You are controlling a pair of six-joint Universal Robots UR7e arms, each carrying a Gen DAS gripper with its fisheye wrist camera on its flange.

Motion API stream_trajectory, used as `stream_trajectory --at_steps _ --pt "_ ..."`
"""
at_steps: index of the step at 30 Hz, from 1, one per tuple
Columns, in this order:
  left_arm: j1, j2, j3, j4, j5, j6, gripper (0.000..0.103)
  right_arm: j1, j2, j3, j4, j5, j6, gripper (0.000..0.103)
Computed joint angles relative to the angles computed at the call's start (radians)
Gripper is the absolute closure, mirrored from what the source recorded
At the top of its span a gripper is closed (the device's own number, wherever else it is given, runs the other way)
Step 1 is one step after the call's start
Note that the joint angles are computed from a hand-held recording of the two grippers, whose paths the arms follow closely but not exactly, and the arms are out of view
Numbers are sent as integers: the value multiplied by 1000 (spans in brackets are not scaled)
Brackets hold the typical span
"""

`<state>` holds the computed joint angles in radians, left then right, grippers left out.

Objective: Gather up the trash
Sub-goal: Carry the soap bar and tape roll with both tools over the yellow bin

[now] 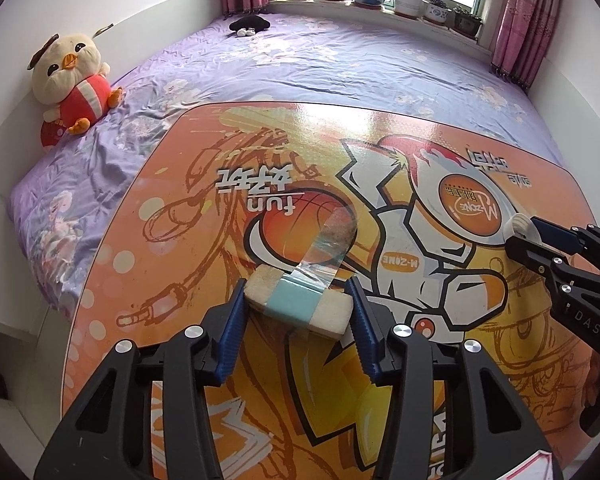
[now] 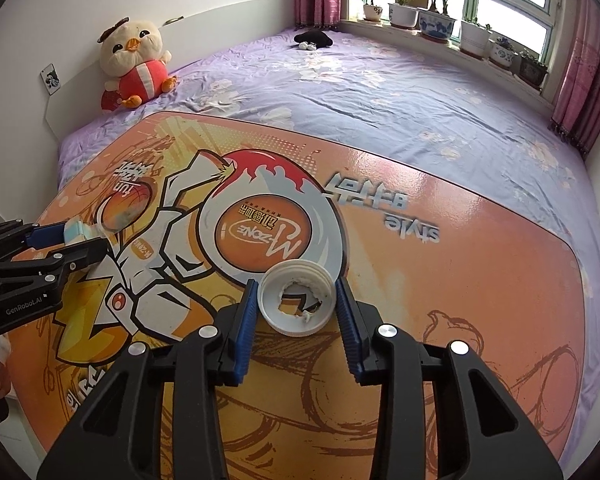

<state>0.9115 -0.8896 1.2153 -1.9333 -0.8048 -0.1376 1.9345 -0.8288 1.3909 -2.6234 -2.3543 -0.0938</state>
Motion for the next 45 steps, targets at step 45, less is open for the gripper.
stream_trajectory --at_steps 45 --pt "60 -645 297 488 93 -388 55 324 280 -229 331 280 168 63"
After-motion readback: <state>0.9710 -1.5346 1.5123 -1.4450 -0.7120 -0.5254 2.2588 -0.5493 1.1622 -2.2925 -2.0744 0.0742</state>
